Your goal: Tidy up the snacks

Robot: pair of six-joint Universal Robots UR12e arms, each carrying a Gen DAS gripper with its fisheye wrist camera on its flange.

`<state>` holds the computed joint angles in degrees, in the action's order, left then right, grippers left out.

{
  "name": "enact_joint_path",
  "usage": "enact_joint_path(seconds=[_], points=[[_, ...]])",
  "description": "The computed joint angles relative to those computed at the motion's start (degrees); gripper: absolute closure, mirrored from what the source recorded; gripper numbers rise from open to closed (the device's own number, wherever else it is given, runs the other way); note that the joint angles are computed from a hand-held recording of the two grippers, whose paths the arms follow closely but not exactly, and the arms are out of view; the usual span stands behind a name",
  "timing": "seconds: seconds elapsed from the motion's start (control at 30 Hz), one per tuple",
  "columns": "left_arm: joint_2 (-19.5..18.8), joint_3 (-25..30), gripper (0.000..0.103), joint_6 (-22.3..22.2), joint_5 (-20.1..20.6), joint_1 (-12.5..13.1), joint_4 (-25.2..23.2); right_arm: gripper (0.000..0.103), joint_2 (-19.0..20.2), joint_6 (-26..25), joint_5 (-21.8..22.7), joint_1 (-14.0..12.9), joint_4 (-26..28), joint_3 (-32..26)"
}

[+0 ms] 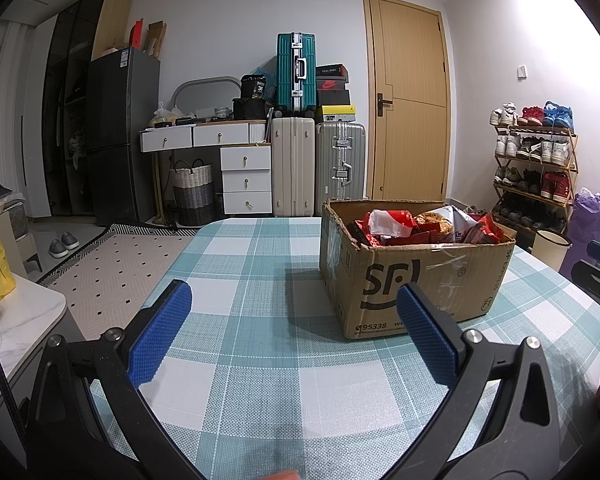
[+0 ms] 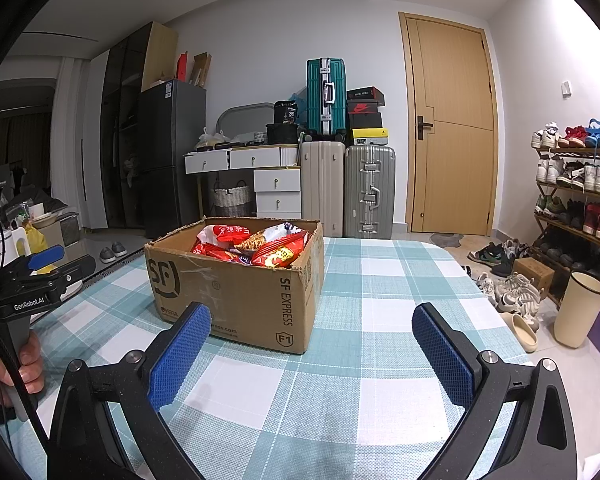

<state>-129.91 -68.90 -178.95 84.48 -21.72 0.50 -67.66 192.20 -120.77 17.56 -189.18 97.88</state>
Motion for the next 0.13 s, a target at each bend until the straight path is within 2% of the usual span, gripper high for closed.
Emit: enact_joint_path(seconds=[0.13], points=[[0.38, -0.45, 0.001, 0.08, 0.02, -0.09, 0.16, 0.001, 0.01, 0.01, -0.01, 0.01, 0.01, -0.02]])
